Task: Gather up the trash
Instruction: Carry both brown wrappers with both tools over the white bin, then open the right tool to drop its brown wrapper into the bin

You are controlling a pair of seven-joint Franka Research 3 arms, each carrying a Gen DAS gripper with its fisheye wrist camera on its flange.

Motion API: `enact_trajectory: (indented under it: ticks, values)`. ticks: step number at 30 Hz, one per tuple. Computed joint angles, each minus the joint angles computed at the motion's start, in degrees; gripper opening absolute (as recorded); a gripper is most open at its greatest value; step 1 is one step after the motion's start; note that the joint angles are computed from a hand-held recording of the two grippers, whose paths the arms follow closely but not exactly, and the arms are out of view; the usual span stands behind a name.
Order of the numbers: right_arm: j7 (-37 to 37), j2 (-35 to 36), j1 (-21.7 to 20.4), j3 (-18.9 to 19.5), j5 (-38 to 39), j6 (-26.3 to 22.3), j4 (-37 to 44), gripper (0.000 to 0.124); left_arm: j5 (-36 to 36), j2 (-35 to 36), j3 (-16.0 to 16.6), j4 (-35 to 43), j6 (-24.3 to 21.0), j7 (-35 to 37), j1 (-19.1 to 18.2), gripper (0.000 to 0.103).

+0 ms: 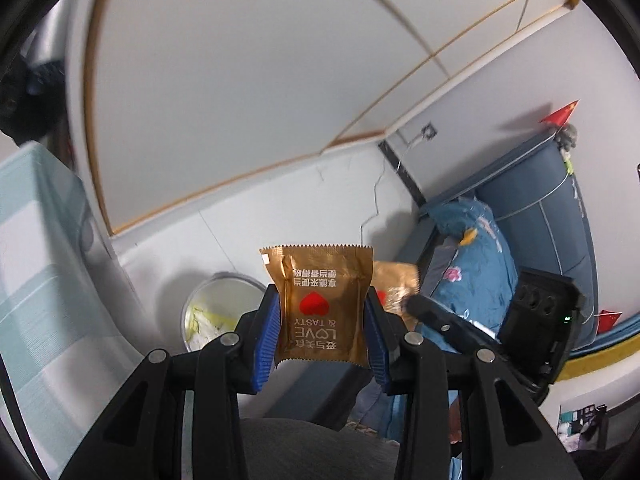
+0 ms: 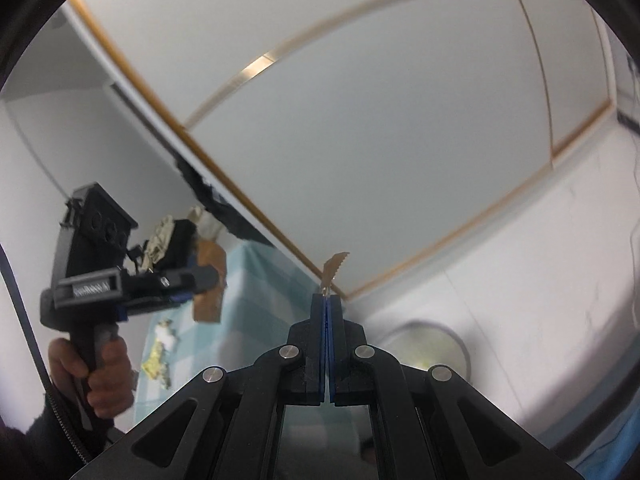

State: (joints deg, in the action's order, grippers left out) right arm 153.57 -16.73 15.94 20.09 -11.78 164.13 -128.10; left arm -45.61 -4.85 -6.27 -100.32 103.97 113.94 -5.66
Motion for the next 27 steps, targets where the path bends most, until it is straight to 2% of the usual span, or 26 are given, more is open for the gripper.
enact_trajectory:
  ticks: [4, 6, 8, 12, 16, 19, 22, 24, 26, 27]
  values:
    - [-8.05, 3.83, 5.5, -6.12, 10.37, 3.64, -3.32, 0.0, 1.94, 4.42, -1.2, 2.91, -2.35, -1.5, -0.25, 0.034]
    - [-9.91, 5.92, 6.17, -6.75, 13.2, 4.13, -3.36, 0.0, 3.09, 6.33, -1.98, 3.79, -3.39, -2.49, -0.18, 0.034]
    - [-15.72, 7.92, 9.21, -9.39, 20.55, 4.79, -4.02, 0.0, 3.97, 7.68, -2.61, 4.82, -4.71, -3.42, 0.05, 0.034]
    - [-24.48, 11.8, 11.69, -11.56, 31.64, 4.42, -3.47, 0.002, 5.93, 10.85, -3.88, 6.92, -6.06, -5.34, 0.33, 0.034]
    - [-33.97, 16.02, 12.0, -11.56, 41.71, 2.26, -0.95, 0.004, 6.88, 12.72, -4.81, 8.45, -7.13, -7.54, 0.74, 0.034]
    - [-37.33, 18.09, 11.39, -11.04, 45.09, 0.04, 0.52, 0.005, 7.33, 13.88, -5.5, 9.12, -7.67, -9.23, 0.76, 0.034]
    - [-37.97, 18.32, 11.05, -10.63, 47.24, -0.07, -0.24, 0.01, 8.17, 14.8, -6.14, 9.91, -8.24, -9.88, 0.6, 0.034]
    - [-34.44, 16.3, 10.9, -10.85, 44.26, -0.01, -2.64, 0.025, 9.23, 15.26, -6.54, 9.97, -7.73, -10.14, 0.2, 0.034]
    - [-29.83, 15.14, 10.33, -11.04, 38.99, -0.34, -3.88, 0.048, 9.45, 15.66, -6.86, 9.98, -8.02, -10.64, 0.04, 0.034]
    - [-27.01, 14.24, 9.9, -11.05, 35.68, -0.6, -4.62, 0.051, 9.63, 15.85, -6.97, 9.97, -8.06, -10.93, -0.05, 0.034]
